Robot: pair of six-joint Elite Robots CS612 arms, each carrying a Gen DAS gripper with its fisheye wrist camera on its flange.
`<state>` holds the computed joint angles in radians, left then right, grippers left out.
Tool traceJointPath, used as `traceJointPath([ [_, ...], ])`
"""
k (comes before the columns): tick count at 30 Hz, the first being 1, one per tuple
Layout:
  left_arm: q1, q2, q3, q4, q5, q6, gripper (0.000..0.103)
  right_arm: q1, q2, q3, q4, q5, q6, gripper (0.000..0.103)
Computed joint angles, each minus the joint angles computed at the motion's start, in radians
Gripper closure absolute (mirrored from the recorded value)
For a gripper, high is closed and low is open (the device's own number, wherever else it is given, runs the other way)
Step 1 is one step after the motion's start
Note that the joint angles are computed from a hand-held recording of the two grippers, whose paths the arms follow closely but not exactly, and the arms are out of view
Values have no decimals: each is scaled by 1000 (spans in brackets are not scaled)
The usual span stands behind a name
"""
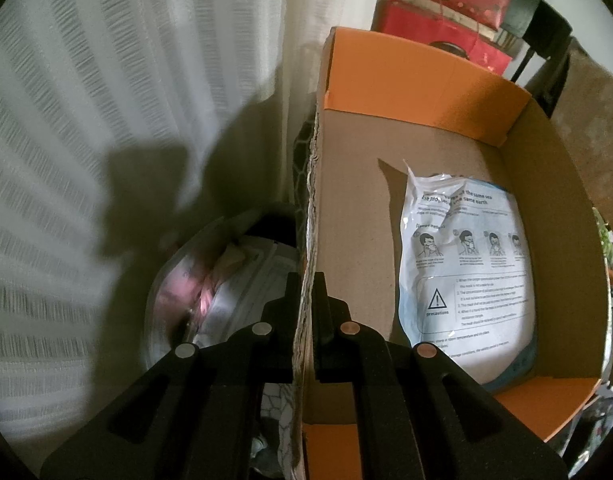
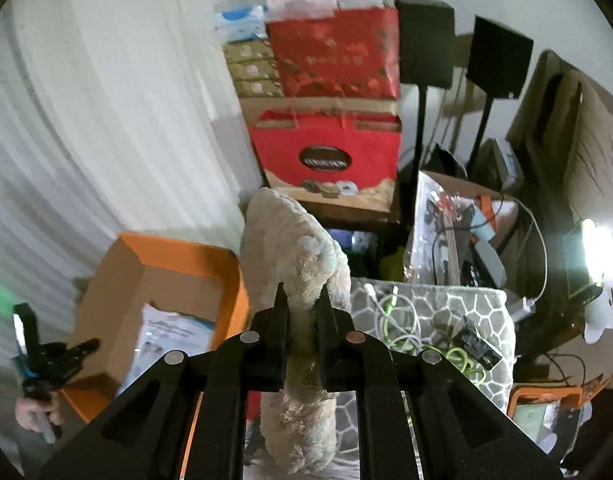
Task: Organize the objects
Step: 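Grasp the beige fuzzy oven mitt with the right gripper and lift, then lower the oven mitt into the box onto the mask bag, release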
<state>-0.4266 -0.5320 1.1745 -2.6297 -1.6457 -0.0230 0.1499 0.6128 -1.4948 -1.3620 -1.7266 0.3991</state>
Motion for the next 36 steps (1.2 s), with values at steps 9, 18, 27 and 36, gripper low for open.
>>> traceJointPath([
  [9,-2,-1,-1,6,7,-6,98,44,-52,60,-67,50,-22,93],
  [18,-3,-2,1,5,12,-9,98,71,-54,136,-136,182,-8,93],
  [27,-3,-2,1,5,11,-9,98,82,-25,196,-151,312,28,93],
  [36,-2,-1,1,5,12,-8,98,82,1,205,-98,258,7,93],
])
